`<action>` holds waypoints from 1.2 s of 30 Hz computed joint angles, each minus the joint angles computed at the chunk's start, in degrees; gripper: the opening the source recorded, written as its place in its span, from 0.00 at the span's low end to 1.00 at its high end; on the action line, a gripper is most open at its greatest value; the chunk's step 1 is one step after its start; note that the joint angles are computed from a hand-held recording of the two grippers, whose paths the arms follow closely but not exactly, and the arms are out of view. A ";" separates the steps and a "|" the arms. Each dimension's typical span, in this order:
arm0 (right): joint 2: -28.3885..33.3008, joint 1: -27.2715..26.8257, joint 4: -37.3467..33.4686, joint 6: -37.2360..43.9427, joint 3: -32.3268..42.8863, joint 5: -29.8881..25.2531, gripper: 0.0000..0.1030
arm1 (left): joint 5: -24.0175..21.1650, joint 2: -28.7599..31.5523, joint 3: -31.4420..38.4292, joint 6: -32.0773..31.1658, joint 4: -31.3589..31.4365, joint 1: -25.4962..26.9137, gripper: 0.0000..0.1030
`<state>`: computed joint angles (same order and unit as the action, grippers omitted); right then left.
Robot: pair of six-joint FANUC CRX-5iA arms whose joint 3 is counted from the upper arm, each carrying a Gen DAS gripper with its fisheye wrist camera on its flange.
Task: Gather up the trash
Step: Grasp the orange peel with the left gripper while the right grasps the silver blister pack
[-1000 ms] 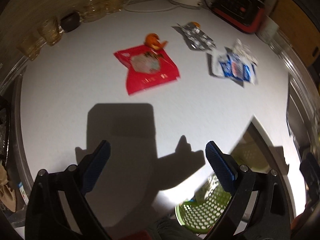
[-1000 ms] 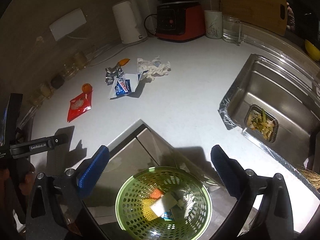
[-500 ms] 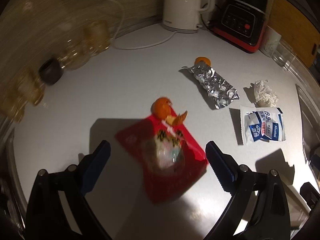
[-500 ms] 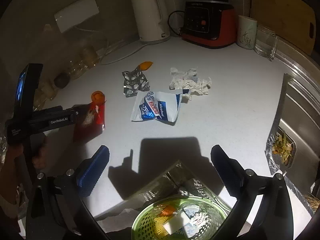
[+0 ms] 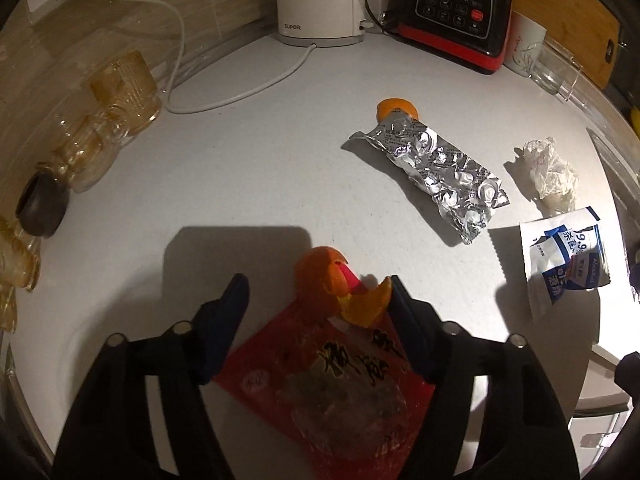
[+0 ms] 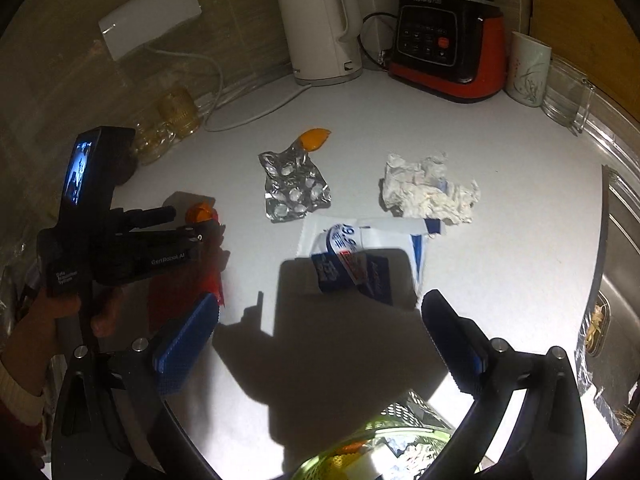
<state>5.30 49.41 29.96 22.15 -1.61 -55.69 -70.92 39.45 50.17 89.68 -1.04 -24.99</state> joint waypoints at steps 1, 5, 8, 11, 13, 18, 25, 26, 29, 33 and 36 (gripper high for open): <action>0.48 -0.06 -0.14 0.24 0.57 -0.12 0.98 | 0.26 -0.03 -0.31 -0.52 0.55 0.24 0.58; 2.39 -0.53 -0.91 2.16 3.00 -0.86 0.98 | 1.05 -0.29 -1.42 -2.25 1.67 0.79 0.45; 4.00 -1.02 -1.81 4.22 5.18 -1.50 0.98 | 1.67 -0.42 -2.19 -2.32 3.13 1.37 0.35; 6.56 -2.02 -2.81 7.30 8.69 -2.43 0.98 | 3.15 -1.04 -3.77 -2.28 4.95 2.01 0.29; 8.63 -2.88 -3.52 9.64 11.68 -3.18 0.98 | 3.80 -1.38 -4.62 -2.51 6.59 2.56 0.27; 16.28 -5.50 -6.55 17.19 22.50 -7.24 0.98 | 5.62 -2.19 -6.83 -2.33 10.32 3.93 0.26; 28.95 -8.10 -8.50 26.52 39.41 -16.36 0.98 | 7.89 -3.02 -9.37 -3.56 14.28 5.05 0.24; 30.27 -8.34 -8.55 27.37 41.21 -17.40 0.98 | 7.96 -2.87 -9.29 -3.64 14.68 5.19 0.24; 33.77 -9.13 -8.76 29.62 45.78 -19.97 0.95 | 8.49 -2.96 -9.85 -3.55 16.36 5.70 0.24; 36.02 -10.48 -11.73 31.13 49.53 -22.07 0.75 | 9.69 -3.71 -11.50 -3.69 18.76 6.28 0.23; 35.90 -10.94 -13.13 31.36 49.47 -21.76 0.68 | 10.37 -4.50 -12.30 -3.38 18.39 6.27 0.23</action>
